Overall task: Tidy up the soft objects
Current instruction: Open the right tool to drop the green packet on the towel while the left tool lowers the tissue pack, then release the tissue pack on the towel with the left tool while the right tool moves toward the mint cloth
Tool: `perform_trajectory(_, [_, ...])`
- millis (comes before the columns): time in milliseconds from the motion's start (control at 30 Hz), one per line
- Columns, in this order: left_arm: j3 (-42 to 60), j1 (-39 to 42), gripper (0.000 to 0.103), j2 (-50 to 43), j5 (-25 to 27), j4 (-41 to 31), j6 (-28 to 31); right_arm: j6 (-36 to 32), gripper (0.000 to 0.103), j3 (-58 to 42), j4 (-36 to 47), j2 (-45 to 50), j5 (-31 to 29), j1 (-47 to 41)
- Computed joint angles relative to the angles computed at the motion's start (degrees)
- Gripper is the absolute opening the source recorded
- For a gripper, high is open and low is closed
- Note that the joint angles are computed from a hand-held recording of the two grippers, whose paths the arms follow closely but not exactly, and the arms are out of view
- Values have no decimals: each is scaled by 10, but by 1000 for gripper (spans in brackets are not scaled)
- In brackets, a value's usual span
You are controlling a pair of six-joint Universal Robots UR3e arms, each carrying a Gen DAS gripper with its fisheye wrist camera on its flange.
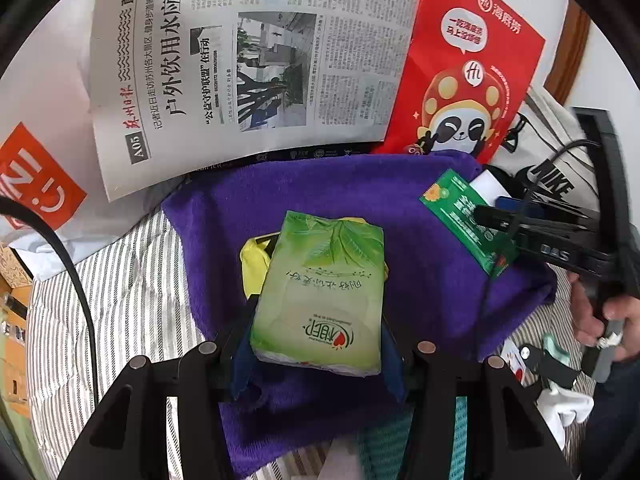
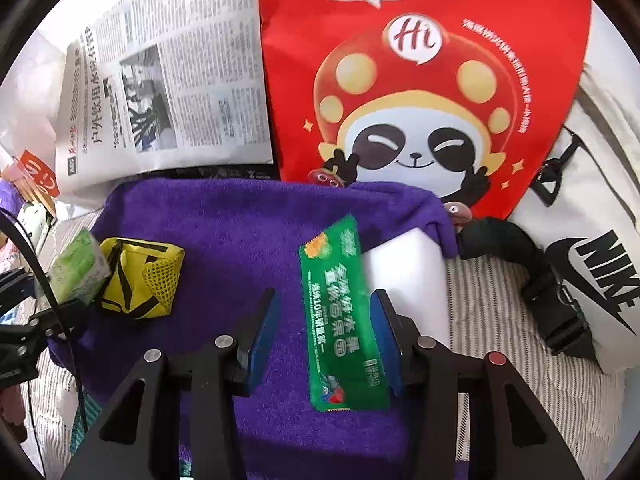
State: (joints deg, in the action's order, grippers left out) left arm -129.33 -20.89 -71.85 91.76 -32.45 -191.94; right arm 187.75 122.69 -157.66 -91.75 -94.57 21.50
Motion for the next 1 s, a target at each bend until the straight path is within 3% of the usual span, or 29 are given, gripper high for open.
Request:
perform_trajectory(500, [63, -61, 54, -142, 89, 38, -19, -14, 46, 33, 24, -76, 17, -24])
perform_trajectory(767, [74, -67, 57, -131, 99, 12, -17, -9, 46, 67, 48, -137, 19, -26])
perform_trajectory(833, [78, -75, 67, -127, 106, -1, -14, -5, 47, 84, 53, -162, 19, -27])
perform_trajectory(1000, [79, -82, 68, -116, 101, -24, -24, 9, 47, 112, 78, -213, 22, -25])
